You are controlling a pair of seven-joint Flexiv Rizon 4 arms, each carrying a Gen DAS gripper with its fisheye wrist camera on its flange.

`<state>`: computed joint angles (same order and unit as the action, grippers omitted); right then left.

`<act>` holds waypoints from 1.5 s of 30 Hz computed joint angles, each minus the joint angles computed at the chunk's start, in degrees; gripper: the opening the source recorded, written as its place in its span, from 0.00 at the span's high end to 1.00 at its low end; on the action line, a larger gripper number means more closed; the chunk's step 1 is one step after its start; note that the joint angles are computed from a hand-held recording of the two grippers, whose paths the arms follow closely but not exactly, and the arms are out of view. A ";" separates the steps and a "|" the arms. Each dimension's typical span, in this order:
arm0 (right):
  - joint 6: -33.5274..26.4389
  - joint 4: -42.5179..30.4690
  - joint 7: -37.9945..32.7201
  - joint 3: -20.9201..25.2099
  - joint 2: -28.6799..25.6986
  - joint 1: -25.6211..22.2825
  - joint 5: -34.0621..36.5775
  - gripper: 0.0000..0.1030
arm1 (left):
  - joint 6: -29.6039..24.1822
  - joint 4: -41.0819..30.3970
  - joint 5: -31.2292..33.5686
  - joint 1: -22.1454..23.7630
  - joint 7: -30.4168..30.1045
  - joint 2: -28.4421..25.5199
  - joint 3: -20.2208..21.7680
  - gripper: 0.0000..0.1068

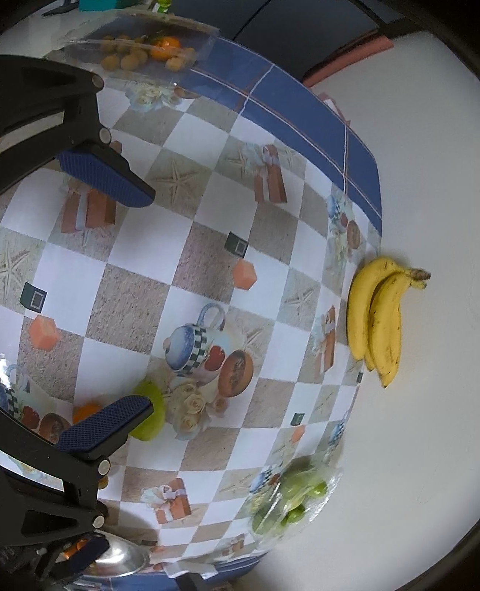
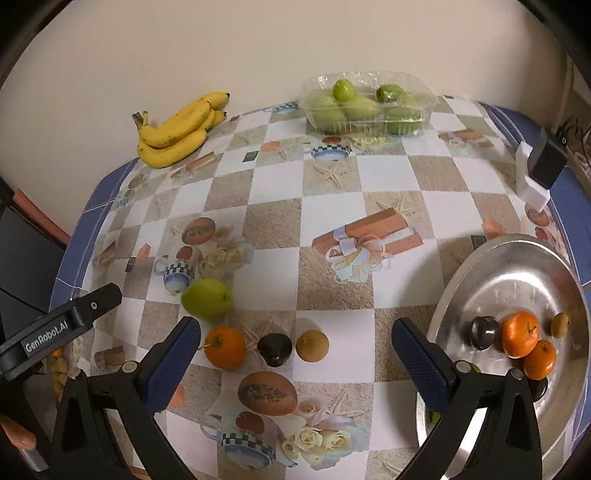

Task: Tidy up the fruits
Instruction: 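Grasp a small tan fruit with the right tool while the left tool grasps a tangerine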

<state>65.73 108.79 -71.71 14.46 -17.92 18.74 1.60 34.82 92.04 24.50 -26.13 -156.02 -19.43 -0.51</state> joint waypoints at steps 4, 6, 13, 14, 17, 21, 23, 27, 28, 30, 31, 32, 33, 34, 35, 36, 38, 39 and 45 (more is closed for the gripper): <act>-0.46 -0.16 -0.06 -0.56 -0.09 0.13 -0.87 0.00 | 1.27 0.17 -1.92 0.55 0.35 -0.80 -0.37 0.04; -1.43 -0.44 -0.02 -0.86 -0.37 0.26 -1.69 0.00 | 2.86 0.75 -3.30 0.89 0.47 -1.20 -0.50 0.04; -4.11 -2.25 -2.35 0.25 -1.64 -0.88 0.67 0.22 | 9.10 2.91 -10.19 2.06 2.09 -3.24 -1.25 0.04; -4.55 -2.61 -3.04 0.62 -1.86 -1.26 1.64 0.25 | 10.60 3.36 -11.24 2.18 2.42 -3.55 -1.38 0.05; -6.03 -3.64 -4.88 1.47 -2.65 -2.18 4.53 0.41 | 13.22 3.28 -13.67 1.93 3.71 -4.92 -1.64 0.05; -7.34 -4.78 -7.00 2.13 -3.55 -2.92 7.90 0.52 | 15.80 2.90 -16.60 1.60 6.06 -6.53 -2.08 0.14; -7.63 -5.09 -7.42 2.18 -3.84 -3.05 9.04 0.56 | 17.61 3.11 -18.44 1.53 7.05 -7.19 -2.33 0.18; -8.37 -5.49 -7.72 1.94 -4.37 -2.92 9.86 0.63 | 19.09 2.47 -20.77 0.96 9.00 -8.59 -2.34 0.23; -8.61 -5.61 -7.80 1.94 -4.50 -2.93 10.07 0.65 | 19.23 2.27 -21.21 0.81 9.43 -8.90 -2.32 0.24; -8.76 -5.66 -7.65 1.78 -4.71 -2.79 10.20 0.66 | 19.90 2.38 -22.08 0.66 10.20 -9.18 -2.32 0.28; -8.84 -5.73 -7.79 1.86 -4.78 -2.90 10.49 0.69 | 20.02 2.35 -22.54 0.60 10.53 -9.34 -2.33 0.31; -8.95 -5.81 -7.86 1.91 -4.87 -2.97 10.76 0.71 | 20.16 2.36 -22.92 0.53 10.75 -9.47 -2.28 0.33; -9.02 -5.84 -7.91 1.93 -4.89 -3.01 10.96 0.74 | 20.22 2.34 -23.23 0.44 10.94 -9.62 -2.23 0.33; -9.08 -5.87 -8.04 1.98 -4.87 -3.08 11.15 0.74 | 20.29 2.30 -23.49 0.35 11.08 -9.74 -2.16 0.34; -9.11 -5.92 -8.19 2.04 -4.87 -3.15 11.39 0.75 | 20.43 2.38 -23.77 0.31 11.24 -9.77 -2.14 0.38; -9.12 -5.93 -8.32 2.10 -4.85 -3.21 11.63 0.76 | 20.66 2.43 -24.11 0.33 11.39 -9.89 -2.17 0.39; -9.10 -5.97 -8.38 2.12 -4.81 -3.29 12.06 0.76 | 21.24 2.80 -25.01 0.46 11.49 -9.96 -2.27 0.42; -9.10 -6.00 -8.41 2.14 -4.82 -3.34 12.30 0.76 | 21.35 2.90 -25.25 0.43 11.52 -10.02 -2.23 0.43; -9.34 -6.31 -8.92 2.46 -4.61 -3.89 14.06 0.76 | 21.20 3.17 -26.47 0.46 11.81 -10.21 -2.32 0.57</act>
<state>56.39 102.48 -80.63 16.92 -22.53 14.86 15.66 56.01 95.20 -1.97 -25.66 -144.21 -29.64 -2.83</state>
